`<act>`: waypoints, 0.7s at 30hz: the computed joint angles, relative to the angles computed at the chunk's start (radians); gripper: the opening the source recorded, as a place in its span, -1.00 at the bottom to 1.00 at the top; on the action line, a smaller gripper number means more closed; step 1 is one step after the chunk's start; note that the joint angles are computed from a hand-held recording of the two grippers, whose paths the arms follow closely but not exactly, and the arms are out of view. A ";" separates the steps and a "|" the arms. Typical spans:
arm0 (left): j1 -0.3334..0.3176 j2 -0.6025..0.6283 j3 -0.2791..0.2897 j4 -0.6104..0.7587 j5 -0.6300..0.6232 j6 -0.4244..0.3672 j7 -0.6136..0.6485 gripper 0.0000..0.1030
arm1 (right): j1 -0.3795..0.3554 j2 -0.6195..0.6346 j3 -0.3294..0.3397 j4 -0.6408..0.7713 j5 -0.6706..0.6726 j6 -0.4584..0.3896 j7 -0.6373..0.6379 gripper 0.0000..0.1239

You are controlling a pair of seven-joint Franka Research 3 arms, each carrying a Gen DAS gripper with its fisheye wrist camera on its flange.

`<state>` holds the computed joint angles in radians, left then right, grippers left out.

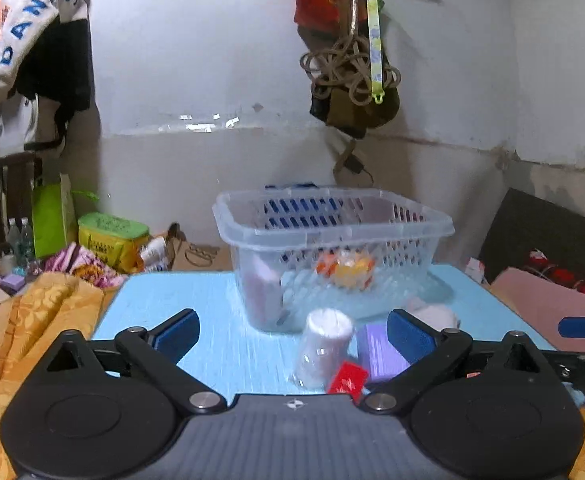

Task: Organize objects
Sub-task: 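Drop the orange bottle and tissue pack into the clear basket with both tools, then grasp the red cigarette box with the left tool while the right grasps the candy bag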

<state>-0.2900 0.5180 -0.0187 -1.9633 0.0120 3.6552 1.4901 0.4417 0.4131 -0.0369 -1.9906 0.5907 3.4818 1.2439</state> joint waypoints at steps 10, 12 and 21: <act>-0.222 0.026 0.157 -0.002 -0.216 -0.016 0.271 0.90 | -0.050 0.006 0.029 -0.017 -0.071 -0.093 0.052 0.56; -0.224 0.032 0.151 0.007 -0.237 -0.022 0.305 0.89 | -0.126 0.004 0.101 -0.024 -0.123 -0.085 0.077 0.52; -0.137 0.055 0.078 0.049 -0.203 -0.092 0.270 0.69 | -0.353 0.032 0.294 -0.023 -0.307 -0.087 0.196 0.18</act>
